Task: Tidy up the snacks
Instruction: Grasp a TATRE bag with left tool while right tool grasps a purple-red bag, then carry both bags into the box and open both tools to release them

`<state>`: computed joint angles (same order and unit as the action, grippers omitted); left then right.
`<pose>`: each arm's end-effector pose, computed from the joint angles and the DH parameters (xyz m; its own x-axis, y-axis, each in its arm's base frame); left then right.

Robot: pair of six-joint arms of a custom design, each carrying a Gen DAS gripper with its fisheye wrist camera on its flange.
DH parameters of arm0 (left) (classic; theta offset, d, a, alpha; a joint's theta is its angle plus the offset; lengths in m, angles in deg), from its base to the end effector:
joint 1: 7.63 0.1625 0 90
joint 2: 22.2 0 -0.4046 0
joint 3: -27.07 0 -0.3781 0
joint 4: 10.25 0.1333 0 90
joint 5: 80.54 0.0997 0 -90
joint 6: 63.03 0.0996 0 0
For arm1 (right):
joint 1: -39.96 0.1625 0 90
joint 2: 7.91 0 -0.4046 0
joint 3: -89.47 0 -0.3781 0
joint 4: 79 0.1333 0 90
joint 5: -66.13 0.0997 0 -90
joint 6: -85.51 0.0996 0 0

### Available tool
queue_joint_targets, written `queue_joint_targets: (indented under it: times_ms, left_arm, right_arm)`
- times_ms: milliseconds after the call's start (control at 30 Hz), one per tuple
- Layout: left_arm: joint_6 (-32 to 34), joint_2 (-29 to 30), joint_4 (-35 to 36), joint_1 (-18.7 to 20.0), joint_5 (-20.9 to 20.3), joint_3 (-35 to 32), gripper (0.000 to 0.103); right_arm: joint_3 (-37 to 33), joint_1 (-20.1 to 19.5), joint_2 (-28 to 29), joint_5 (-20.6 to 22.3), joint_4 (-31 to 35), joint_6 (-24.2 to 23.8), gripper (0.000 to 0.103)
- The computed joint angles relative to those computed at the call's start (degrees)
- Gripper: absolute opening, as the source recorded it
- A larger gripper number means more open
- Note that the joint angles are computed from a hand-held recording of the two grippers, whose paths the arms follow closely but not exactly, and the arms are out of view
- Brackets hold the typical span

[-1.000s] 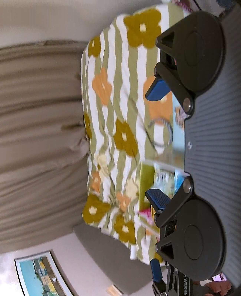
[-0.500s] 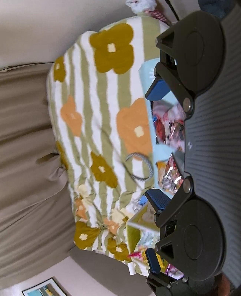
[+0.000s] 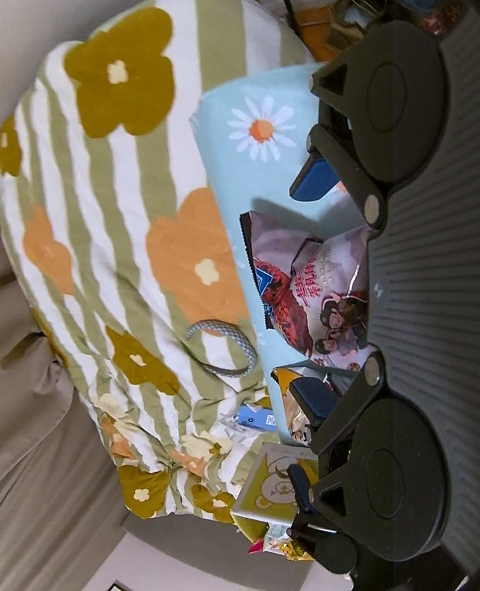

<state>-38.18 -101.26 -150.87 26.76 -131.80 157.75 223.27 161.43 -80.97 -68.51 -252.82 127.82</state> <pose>-0.2277 -0.3929 0.1839 -0.0449 0.8270 -0.5604 0.9300 0.2394 0.2788 0.2744 -0.3270 0.1936 -0.8784 0.4272 0.2141 0.1501 0.6722 -0.7250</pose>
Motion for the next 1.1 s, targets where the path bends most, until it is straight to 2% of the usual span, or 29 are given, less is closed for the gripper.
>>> queue_joint_targets:
  times_ms: [33,100,233,300,467,633,767,867,933,967,1067,1100]
  left_arm:
    - [-0.44,0.42,1.16,0.31,-0.12,-0.41,0.089]
    - [-1.62,0.92,1.68,0.49,0.64,-0.49,0.085]
    - [-6.06,0.48,3.81,1.27,-0.60,-1.54,0.074]
    - [-8.33,0.13,4.90,1.43,-1.27,-1.85,0.064]
    - [-15.34,-1.44,7.39,0.34,-0.87,-1.28,0.062]
    - [-23.99,-4.31,12.58,0.31,-2.52,-2.68,0.061]
    - [-28.77,-7.10,14.38,-0.54,-2.20,-2.72,0.061]
    - [-31.27,-9.11,15.40,-1.27,-2.12,-2.69,0.061]
    - [-32.62,-10.57,16.16,-1.89,-2.08,-2.66,0.061]
    - [-32.97,-11.12,16.46,-2.02,-2.14,-2.79,0.061]
    - [-34.51,-13.58,17.36,-2.93,-2.08,-2.82,0.061]
    - [-35.04,-14.42,17.53,-3.25,-1.98,-2.78,0.061]
  right_arm:
    - [0.15,-0.74,0.19,0.67,-0.56,-0.40,0.103]
    - [0.25,-1.86,0.53,1.72,-1.04,-0.64,0.103]
    - [0.94,-3.35,0.88,3.69,-2.48,-0.37,0.103]
    - [1.42,-3.92,0.91,4.77,-3.41,-0.29,0.103]
    - [1.81,-4.74,1.31,6.49,-4.55,-0.44,0.103]
    - [2.39,-5.21,1.63,8.48,-5.85,-0.56,0.103]
    - [3.27,-5.74,2.00,10.89,-8.70,-1.38,0.103]
    - [3.39,-5.49,2.20,11.68,-9.45,-2.06,0.095]
    - [2.97,-4.79,2.48,10.60,-8.62,-2.14,0.090]
    - [2.88,-4.43,2.59,10.20,-8.54,-2.05,0.081]
    - [2.83,-3.19,2.61,9.48,-8.78,-1.32,0.068]
    - [2.65,-2.52,2.60,8.89,-8.44,-1.16,0.068]
